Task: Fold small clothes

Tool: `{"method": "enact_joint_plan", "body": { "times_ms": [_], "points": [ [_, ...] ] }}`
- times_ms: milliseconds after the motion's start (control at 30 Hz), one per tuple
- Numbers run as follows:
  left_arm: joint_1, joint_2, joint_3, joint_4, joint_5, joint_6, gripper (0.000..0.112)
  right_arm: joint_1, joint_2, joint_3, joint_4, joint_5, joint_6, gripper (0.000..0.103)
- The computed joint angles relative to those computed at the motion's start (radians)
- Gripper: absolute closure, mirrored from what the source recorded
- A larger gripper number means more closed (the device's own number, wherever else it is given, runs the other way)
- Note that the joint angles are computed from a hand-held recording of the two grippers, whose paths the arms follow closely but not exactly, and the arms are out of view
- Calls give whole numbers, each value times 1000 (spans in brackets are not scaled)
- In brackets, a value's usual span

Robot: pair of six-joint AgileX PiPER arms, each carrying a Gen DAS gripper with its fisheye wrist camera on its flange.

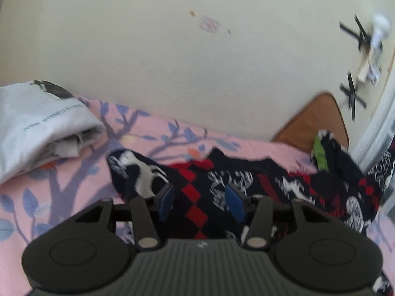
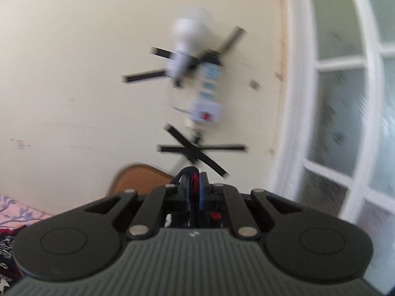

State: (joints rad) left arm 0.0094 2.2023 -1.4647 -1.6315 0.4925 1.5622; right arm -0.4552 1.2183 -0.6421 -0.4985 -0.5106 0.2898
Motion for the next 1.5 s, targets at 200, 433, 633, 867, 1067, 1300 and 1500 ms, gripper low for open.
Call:
{"method": "enact_joint_plan", "body": {
  "times_ms": [200,433,633,867,1067,1300,1500],
  "points": [
    [64,-14,10,-101,90,8,62,367,47,-200,-87,113,72,93],
    [90,15,-50,-10,103,-139,61,710,167,-383,-665,190,524,33],
    [88,27,-62,21,108,-183,56,441,220,-381,-737,93,690,33],
    [75,39,-75,65,110,-216,66,185,594,-576,-1117,178,1247,34],
    [78,16,-42,3,107,-128,52,142,675,-585,-938,107,1211,83],
    [93,15,-48,-10,121,-132,32,350,736,-577,-740,411,636,79],
    [143,-2,-28,-88,153,-138,26,309,503,-390,-593,251,571,79]
  ]
}}
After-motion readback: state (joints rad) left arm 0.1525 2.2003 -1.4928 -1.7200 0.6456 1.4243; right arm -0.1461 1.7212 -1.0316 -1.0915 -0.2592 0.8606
